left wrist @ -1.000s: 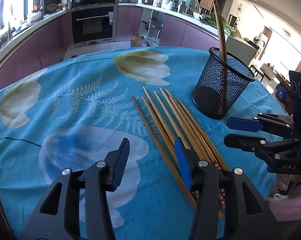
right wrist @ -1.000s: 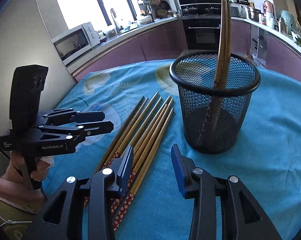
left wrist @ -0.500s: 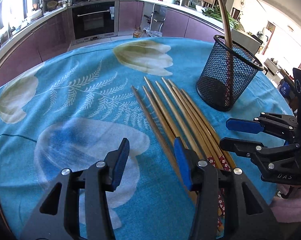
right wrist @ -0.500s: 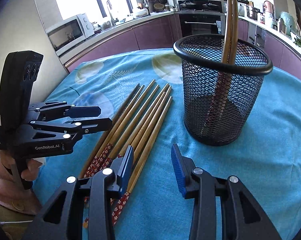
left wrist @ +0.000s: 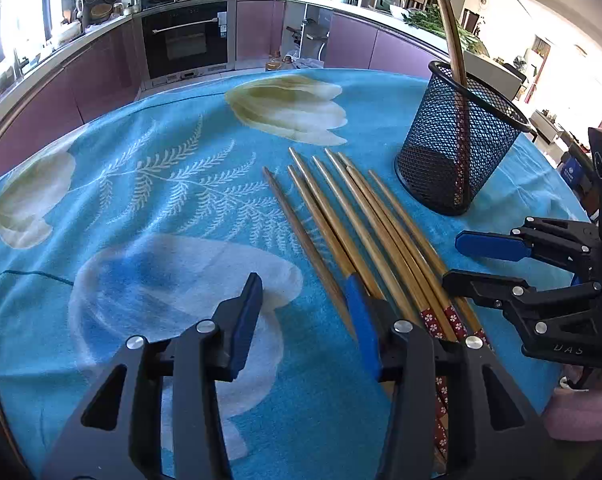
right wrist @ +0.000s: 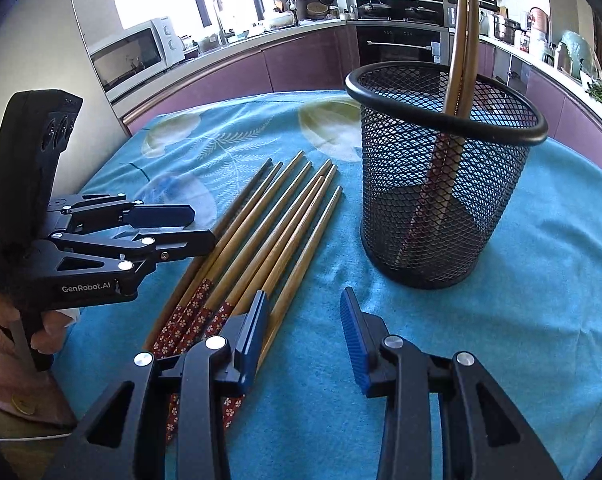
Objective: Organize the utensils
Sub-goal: 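Lower the right tool onto another chopstick and close its fingers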
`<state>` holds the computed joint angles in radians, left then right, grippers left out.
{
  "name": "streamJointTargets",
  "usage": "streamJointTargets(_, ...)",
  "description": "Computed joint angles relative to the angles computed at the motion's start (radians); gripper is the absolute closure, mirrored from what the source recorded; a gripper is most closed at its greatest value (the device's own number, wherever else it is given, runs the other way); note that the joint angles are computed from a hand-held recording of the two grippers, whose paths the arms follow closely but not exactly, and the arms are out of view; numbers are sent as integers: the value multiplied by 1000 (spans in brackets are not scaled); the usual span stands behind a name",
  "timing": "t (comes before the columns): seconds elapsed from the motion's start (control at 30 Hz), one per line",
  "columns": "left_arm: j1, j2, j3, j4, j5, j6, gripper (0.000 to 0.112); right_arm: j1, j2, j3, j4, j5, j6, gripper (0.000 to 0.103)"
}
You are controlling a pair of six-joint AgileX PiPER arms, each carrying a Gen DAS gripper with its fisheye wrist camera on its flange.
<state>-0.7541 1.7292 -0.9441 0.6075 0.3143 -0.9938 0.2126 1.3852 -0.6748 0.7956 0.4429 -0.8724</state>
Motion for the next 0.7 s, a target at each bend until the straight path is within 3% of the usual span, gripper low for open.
streamJointTargets(0.13, 9, -9, 6, -72, -12, 87, 77, 20, 2, -10, -79, -14, 79, 74)
streamJointTargets(0.37, 10, 7, -11, -73, -3, 99, 74, 48, 24, -22, -125, -54, 140, 75)
streamJointTargets(0.5, -1, 28, -39, -18, 25, 46, 82, 69, 46, -35, -128, -81, 171, 75)
streamJointTargets(0.7, 2, 27, -37, -44, 5, 50, 99, 31, 62, -40, -21, -68, 99, 92)
